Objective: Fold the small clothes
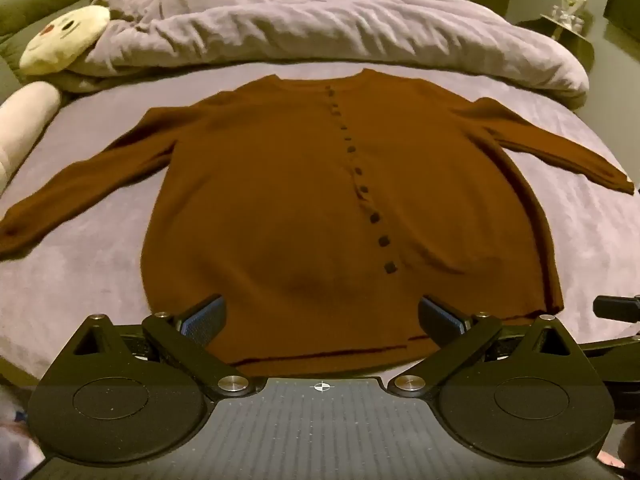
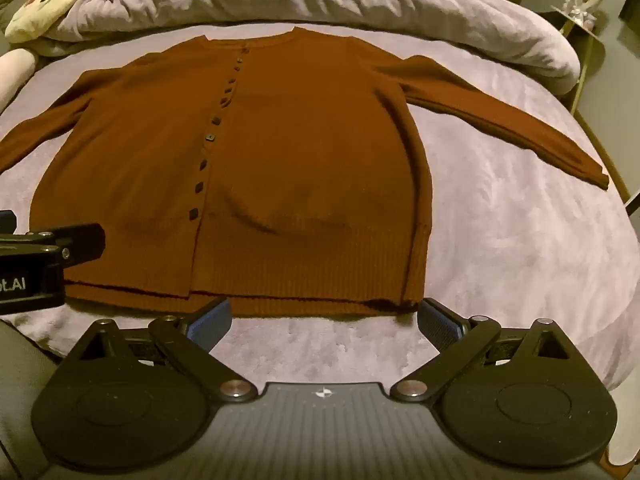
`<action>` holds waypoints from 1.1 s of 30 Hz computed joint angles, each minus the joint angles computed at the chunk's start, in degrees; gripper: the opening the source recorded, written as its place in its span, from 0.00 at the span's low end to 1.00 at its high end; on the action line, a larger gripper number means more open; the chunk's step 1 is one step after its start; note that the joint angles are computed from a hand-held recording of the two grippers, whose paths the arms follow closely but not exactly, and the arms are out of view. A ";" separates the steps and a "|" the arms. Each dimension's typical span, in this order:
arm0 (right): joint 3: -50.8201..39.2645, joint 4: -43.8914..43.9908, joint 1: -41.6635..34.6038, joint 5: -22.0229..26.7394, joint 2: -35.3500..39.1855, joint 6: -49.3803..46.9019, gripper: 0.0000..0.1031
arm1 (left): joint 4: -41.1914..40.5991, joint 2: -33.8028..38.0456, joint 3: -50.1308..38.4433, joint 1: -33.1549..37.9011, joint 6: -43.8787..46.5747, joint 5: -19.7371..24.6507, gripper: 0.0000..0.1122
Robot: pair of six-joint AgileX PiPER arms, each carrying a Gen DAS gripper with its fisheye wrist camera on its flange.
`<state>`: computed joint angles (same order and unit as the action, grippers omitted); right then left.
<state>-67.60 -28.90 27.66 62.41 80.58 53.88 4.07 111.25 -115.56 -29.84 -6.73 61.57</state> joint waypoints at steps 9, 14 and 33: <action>-0.52 -0.38 0.77 -0.69 -0.18 0.91 0.96 | -1.25 0.56 -0.62 0.47 -0.35 1.66 0.92; 1.24 -1.12 1.30 -2.06 -1.36 1.93 0.96 | -1.77 -0.13 1.05 0.87 -0.51 0.81 0.92; 0.73 -0.96 0.75 -1.59 -1.12 1.95 0.96 | -1.79 0.25 0.43 1.13 -1.65 2.05 0.92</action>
